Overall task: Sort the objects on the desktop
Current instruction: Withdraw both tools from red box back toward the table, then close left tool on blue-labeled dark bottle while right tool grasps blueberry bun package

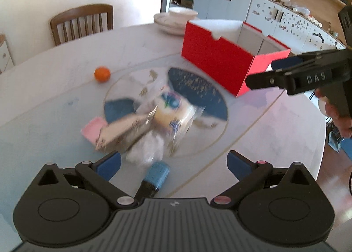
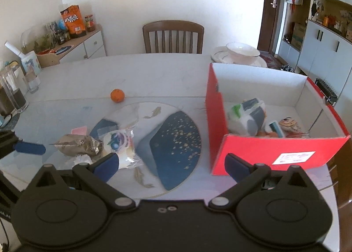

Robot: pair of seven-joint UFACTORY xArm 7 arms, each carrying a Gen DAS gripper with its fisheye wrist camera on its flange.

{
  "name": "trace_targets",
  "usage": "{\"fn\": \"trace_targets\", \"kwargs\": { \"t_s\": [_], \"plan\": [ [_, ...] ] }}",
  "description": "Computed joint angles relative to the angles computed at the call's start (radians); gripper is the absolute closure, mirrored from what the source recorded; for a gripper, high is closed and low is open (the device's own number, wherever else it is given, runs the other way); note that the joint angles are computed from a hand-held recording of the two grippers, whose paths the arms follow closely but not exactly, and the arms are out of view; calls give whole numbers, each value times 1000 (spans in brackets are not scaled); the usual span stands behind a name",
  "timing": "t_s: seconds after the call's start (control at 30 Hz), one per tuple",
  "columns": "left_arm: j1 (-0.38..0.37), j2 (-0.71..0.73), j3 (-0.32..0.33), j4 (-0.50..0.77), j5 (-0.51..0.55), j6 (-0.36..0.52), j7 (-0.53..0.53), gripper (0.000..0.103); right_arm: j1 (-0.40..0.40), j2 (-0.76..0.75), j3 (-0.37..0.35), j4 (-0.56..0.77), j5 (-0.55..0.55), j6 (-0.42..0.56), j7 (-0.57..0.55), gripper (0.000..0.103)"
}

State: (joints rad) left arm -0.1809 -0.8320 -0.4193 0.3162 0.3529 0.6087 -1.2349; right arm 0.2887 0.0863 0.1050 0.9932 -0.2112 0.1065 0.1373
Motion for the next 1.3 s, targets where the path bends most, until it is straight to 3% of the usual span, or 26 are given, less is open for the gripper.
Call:
{"fn": "trace_targets", "kwargs": {
  "t_s": [0.23,0.47,0.83,1.07,1.2,1.3],
  "plan": [
    [-16,-11,-2,-77,9,-45,-5,0,63,54,-52,25,-148,-25,140,1],
    [0,5,5,-112,20,-92,7,0,110,133,-74,101,-178,-15,185,1],
    [39,14,-1,-144,45,-153,26,0,123,266,-33,221,-63,25,61,1],
    [69,31,-17,-149,56,-188,21,2,173,332,-62,286,-63,71,36,4],
    [74,35,-20,-150,57,-195,20,9,155,361,-35,323,-29,109,4,7],
    [69,43,-13,-148,53,-192,28,20,161,376,-41,343,-25,127,-3,10]
  ]
}}
